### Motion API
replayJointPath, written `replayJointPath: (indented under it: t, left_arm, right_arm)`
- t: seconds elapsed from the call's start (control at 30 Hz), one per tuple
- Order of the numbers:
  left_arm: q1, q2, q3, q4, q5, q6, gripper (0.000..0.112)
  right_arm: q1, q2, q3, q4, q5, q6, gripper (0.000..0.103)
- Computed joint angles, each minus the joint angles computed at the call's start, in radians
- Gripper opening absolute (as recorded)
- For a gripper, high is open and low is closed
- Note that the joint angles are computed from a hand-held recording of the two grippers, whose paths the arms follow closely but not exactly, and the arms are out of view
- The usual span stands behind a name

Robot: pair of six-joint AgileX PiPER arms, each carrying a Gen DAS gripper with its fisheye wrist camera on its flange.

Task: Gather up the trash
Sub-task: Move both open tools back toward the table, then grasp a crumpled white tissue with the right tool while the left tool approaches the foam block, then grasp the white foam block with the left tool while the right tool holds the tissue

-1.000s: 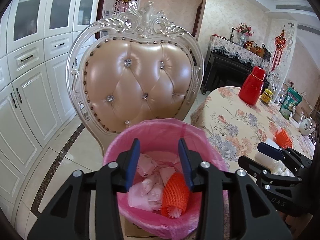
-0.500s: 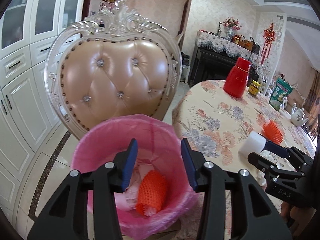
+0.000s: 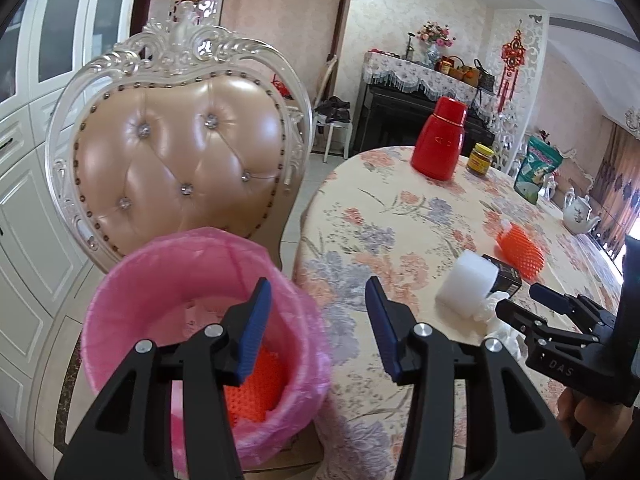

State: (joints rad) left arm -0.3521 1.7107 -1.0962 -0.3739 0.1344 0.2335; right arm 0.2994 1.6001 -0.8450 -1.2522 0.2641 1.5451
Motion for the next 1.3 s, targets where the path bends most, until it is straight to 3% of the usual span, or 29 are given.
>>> replayJointPath:
  t: [0.23,0.63,0.87,1.1,1.3]
  left_arm:
    - [-0.058,0.04,-0.044,0.188,0.006,-0.202,0.048]
    - [-0.113,0.144,-0.166,0.267,0.045,-0.292,0.054]
    - [-0.138,0.203,-0.236,0.271,0.068,-0.304,0.055]
    - [-0.16,0.27,-0.316,0.231,0.099,-0.269,0.055]
    - [-0.186,0.323,-0.382,0.194,0.121,-0.234,0.056]
  right_arm:
    - [-0.106,0.038,0.02,-0.004,-0.037,-0.009,0.073]
    - [-0.203,0.156,-0.017,0.12,-0.093,-0.16,0.073]
    - [-0.232,0.201,-0.044,0.284,-0.107,-0.336,0.072]
    - [-0.273,0.212,-0.05,0.548,-0.14,-0.61,0.05]
    - [-0.313,0.169,-0.015,0.598,-0.188,-0.655,0.04]
